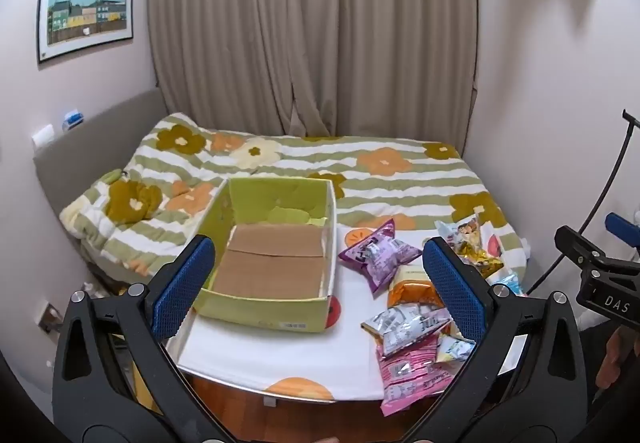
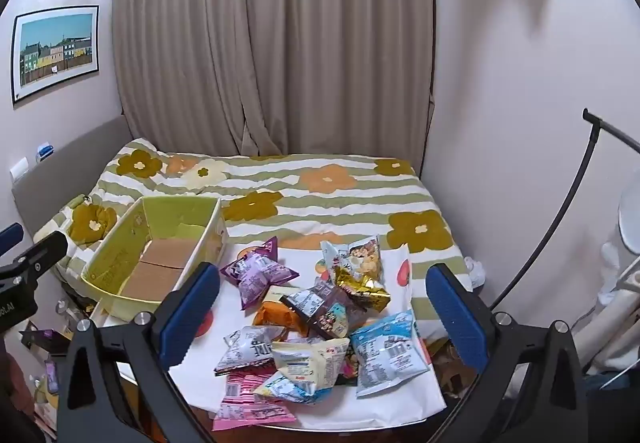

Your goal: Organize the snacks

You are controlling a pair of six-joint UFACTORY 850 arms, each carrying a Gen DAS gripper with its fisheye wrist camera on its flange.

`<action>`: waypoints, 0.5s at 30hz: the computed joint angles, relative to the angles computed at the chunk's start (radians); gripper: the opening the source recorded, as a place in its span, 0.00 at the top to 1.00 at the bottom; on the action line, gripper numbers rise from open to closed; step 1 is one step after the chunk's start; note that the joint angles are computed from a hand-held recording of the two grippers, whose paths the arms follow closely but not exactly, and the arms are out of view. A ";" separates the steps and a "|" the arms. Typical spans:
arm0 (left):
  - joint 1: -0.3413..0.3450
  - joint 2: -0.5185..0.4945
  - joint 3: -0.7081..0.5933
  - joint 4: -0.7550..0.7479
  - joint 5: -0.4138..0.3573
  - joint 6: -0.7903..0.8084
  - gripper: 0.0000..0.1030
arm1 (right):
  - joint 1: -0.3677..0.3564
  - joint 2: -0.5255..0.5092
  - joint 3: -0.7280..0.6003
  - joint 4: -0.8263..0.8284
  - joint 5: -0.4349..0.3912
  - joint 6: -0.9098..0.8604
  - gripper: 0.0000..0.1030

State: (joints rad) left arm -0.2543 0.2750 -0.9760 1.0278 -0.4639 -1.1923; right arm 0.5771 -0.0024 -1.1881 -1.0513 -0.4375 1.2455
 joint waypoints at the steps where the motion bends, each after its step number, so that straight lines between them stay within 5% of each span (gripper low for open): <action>1: -0.003 -0.005 -0.003 -0.001 -0.004 0.002 0.00 | -0.003 0.002 0.002 0.011 0.014 0.008 0.00; 7: -0.002 0.000 0.019 0.065 0.011 -0.069 0.00 | 0.008 0.001 0.007 -0.014 0.000 0.030 0.00; 15: 0.044 0.007 0.013 -0.049 0.049 0.062 0.00 | 0.019 -0.014 -0.015 0.005 -0.031 0.017 0.00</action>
